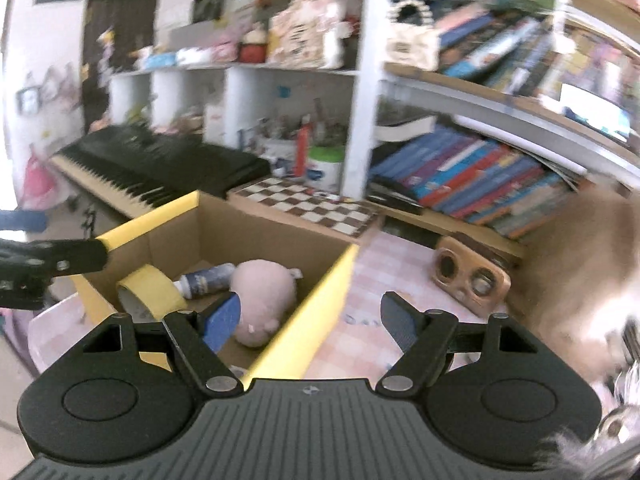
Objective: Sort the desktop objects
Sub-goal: 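Raise both tools out of the yellow box and back away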
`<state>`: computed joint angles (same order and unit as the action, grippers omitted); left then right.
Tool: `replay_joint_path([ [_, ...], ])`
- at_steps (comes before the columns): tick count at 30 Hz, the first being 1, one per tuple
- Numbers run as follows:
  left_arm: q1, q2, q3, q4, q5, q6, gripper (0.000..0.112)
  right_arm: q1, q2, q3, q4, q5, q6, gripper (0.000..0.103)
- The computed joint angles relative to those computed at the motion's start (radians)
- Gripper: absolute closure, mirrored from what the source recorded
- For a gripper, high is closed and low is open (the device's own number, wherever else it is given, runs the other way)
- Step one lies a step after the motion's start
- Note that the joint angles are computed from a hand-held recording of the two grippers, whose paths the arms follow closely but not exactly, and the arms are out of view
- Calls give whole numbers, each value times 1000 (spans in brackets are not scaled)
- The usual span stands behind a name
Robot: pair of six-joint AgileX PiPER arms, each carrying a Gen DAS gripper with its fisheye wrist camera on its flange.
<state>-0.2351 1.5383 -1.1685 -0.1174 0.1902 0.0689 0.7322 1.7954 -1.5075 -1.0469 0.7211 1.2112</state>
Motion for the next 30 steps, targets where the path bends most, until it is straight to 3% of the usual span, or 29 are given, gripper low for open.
replay_joint_path([
  [5,16,-97,113,-41,-11,23,15,94,-78,123,-104,128,227,27],
  [11,34,-186,209,-182,2,169,15,215,-137,223,-116,241,359,27],
  [22,46,-330,378,-191,9,151,15,397,-136,274,-106,370,498,27],
  [30,49,-397,440,-263,29,264,15,489,-102,268,-99,438,513,27],
])
